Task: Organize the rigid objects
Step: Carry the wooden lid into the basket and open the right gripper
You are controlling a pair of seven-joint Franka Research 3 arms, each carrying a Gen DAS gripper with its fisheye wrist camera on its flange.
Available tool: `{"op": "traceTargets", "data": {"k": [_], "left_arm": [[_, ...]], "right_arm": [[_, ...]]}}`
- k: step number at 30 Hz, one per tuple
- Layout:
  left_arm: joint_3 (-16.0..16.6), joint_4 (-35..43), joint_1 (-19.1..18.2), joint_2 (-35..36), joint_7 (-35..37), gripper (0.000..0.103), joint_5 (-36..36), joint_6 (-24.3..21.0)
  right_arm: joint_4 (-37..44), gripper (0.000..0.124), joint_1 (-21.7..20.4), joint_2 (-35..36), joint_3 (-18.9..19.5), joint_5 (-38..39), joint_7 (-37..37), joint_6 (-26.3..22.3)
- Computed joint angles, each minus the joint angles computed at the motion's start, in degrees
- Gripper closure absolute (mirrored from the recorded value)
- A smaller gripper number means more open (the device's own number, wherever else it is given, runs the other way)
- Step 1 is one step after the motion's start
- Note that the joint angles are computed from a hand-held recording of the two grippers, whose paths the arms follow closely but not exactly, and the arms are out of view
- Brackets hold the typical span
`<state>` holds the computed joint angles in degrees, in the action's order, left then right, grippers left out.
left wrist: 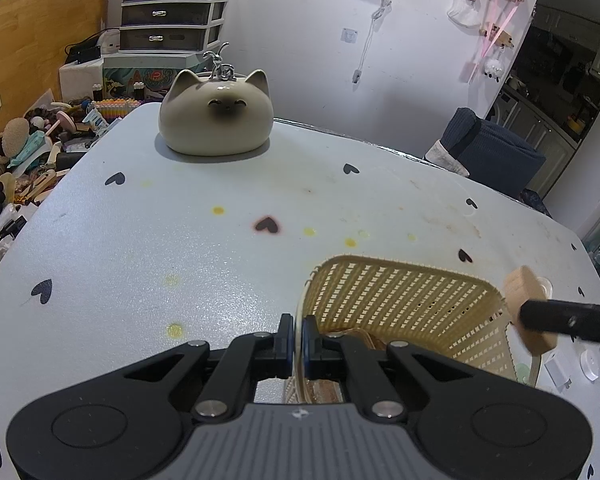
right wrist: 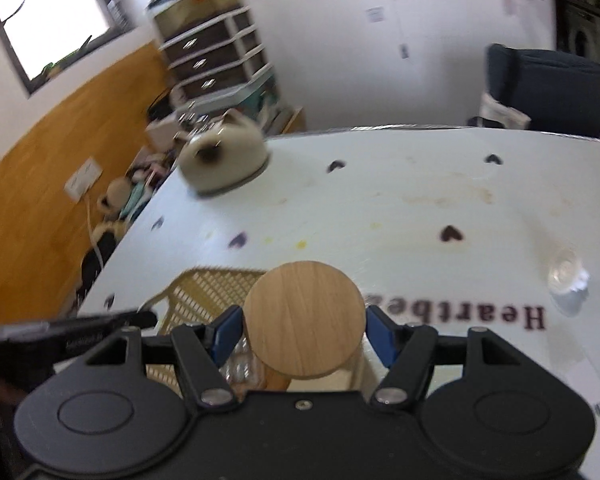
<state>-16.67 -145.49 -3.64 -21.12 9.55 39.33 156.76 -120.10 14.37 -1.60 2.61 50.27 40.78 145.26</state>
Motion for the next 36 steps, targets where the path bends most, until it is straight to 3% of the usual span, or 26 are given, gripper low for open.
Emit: {"op": "traceTargets", "data": {"k": [8,18,27,36], "left_arm": [[0.02,0.02,-0.05,0.05,-0.15,0.099,0.11,0.01],[-0.08,0.09,0.03,0.19,-0.41,0.099,0.21,0.18],[-0.04,0.27,0.06,0.47,-0.96,0.099,0.53,0.39],[-0.02,0.20,0.04,0.41,-0.93,0.099,0.54,0.40]], "right_arm": [[-0.03,0.056,0.83,0.39,0.76,-5.51,0.04,-2.93],[6.22,0.056,1.59,5.66,1.70,-23.61,1.29,-10.02],[13.20,0.056,2.77,10.49,2.44,-33.60,-1.86,-18.27],[16.26,0.056,4.22,13.20,2.50,-38.62,0.64,-19.78]]}}
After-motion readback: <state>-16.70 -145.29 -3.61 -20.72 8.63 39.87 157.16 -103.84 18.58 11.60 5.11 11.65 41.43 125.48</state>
